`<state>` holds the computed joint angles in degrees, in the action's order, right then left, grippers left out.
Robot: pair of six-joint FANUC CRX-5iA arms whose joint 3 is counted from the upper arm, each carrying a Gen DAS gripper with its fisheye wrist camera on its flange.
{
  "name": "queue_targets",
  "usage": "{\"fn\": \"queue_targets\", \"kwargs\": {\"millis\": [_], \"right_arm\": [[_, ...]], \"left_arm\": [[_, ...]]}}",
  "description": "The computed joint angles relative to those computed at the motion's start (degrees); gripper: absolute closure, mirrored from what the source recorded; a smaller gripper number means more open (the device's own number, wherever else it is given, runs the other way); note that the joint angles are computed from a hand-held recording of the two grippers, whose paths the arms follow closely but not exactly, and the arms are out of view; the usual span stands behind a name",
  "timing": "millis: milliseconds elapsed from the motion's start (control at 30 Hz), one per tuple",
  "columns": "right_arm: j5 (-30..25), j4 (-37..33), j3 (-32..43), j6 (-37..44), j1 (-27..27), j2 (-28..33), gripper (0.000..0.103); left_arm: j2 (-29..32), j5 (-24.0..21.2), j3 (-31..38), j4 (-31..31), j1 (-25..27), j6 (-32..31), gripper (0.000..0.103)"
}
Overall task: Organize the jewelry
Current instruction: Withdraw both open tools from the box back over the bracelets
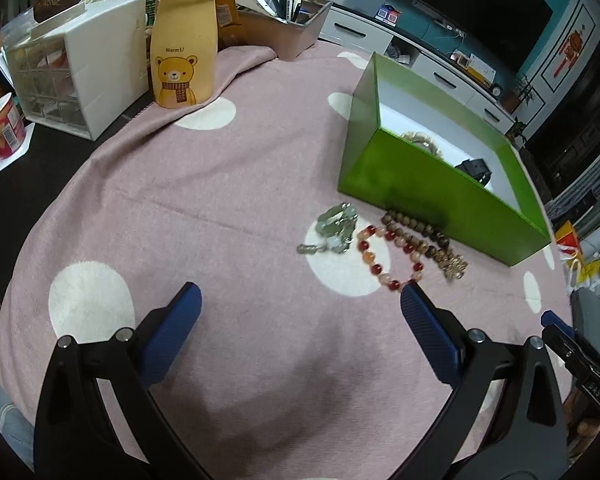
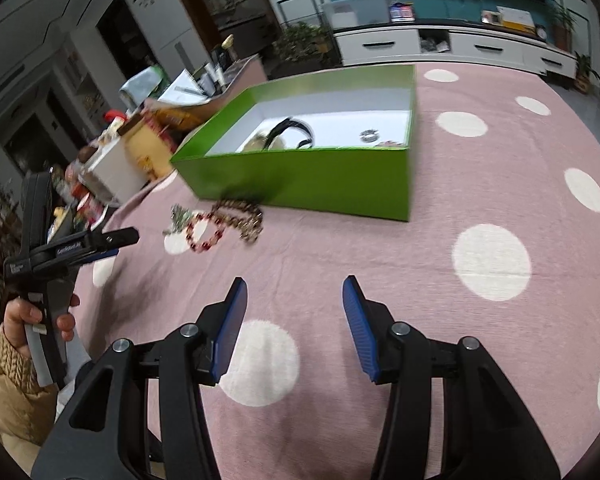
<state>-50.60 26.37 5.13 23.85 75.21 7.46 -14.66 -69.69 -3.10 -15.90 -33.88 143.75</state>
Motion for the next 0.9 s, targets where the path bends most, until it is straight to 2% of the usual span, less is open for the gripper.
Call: {"fn": "queue_targets", "kwargs": {"millis": [233, 533, 900], "right_arm": [[-1.4, -4.5, 5.2, 5.9, 0.1, 4.5, 0.053], [-3.3, -6.8, 10.0, 10.2, -0.3, 8.3, 0.053], [-4.7, -7.3, 16.8, 14.2, -1.5, 13.5, 0.053]], "left_arm": [[0.8, 1.3, -0.2, -0.8, -0.5, -1.1, 0.002], [1.9, 3.7, -0.5, 0.0, 0.6, -3.5, 0.003], [4.4, 6.1, 0.7, 0.5, 2.9, -6.8, 0.022]]}}
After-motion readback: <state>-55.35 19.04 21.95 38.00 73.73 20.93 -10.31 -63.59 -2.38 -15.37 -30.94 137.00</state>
